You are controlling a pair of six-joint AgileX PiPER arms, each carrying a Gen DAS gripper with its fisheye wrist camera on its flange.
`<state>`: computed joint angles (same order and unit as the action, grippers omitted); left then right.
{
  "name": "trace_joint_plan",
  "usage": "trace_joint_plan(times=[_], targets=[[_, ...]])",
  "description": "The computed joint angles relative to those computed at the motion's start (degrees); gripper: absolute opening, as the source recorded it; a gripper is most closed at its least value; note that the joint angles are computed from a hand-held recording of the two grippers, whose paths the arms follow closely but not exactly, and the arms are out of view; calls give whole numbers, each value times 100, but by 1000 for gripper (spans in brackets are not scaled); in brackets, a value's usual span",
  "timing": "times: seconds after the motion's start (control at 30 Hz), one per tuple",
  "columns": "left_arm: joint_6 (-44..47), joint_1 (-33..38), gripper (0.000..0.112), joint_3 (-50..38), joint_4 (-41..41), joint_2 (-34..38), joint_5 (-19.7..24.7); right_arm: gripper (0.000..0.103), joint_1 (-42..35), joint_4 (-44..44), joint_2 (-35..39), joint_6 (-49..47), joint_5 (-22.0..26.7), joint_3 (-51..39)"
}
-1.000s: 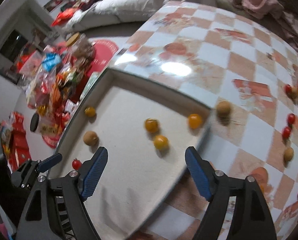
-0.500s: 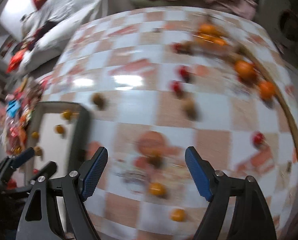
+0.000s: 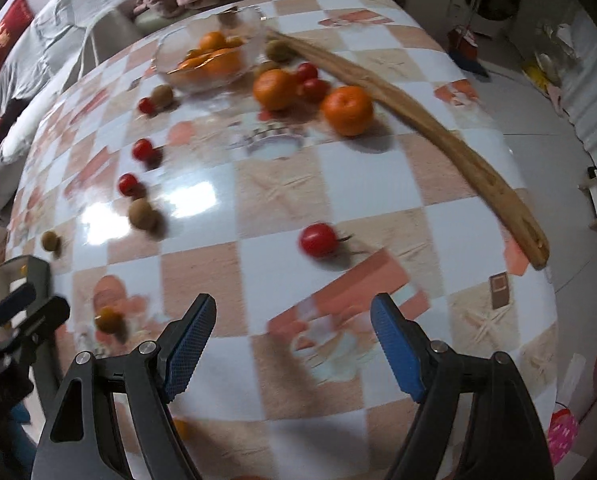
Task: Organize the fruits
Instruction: 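Move both open tools back over the fruit on the table, then grasp a tan round fruit with the left tool while the right tool grasps a red tomato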
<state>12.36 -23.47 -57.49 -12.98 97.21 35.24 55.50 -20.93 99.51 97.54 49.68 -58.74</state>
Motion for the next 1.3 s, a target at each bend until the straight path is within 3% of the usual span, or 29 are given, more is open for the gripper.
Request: trace_joint_plan(times=[0.17,0.23,0.4,0.47,0.57,0.67,0.77,0.8,0.83,1.0,1.3], targets=[[-428,-351,80,-579,132,664,-39,81,-128,-166,-20,-189,-188,216],[-566,-417,80,-770,167,887,-42,73,-205,-220,14,-299,-311,283],[-936,-575,79,-1159,315,1313,-34,64,-419,-292,83,-442,-643,432],[-1049,-628,69,-1295,384,1443,4,64,-444,-382,80,-425,-666,450],[-1394,-734,67,-1447,614,1605,51,60,-484,-436,107,-499,-672,429],[-1824,-891,56,-1472,989,1626,-6,52,-472,-474,161,-581,-591,356],[-2108,-970,37,-1484,1268,1627,-38,37,-467,-502,245,-703,-504,241],[-2099,-959,27,-1488,1256,1624,-44,31,-473,-510,229,-718,-530,259],[-1993,-913,26,-1479,1139,1613,-59,31,-502,-501,238,-731,-572,250],[-1401,-678,26,-1253,532,1383,-97,30,-605,-403,-101,-596,-1048,648],[-651,-292,26,-668,2,602,-8,30,-475,-170,-303,-639,-1072,569]])
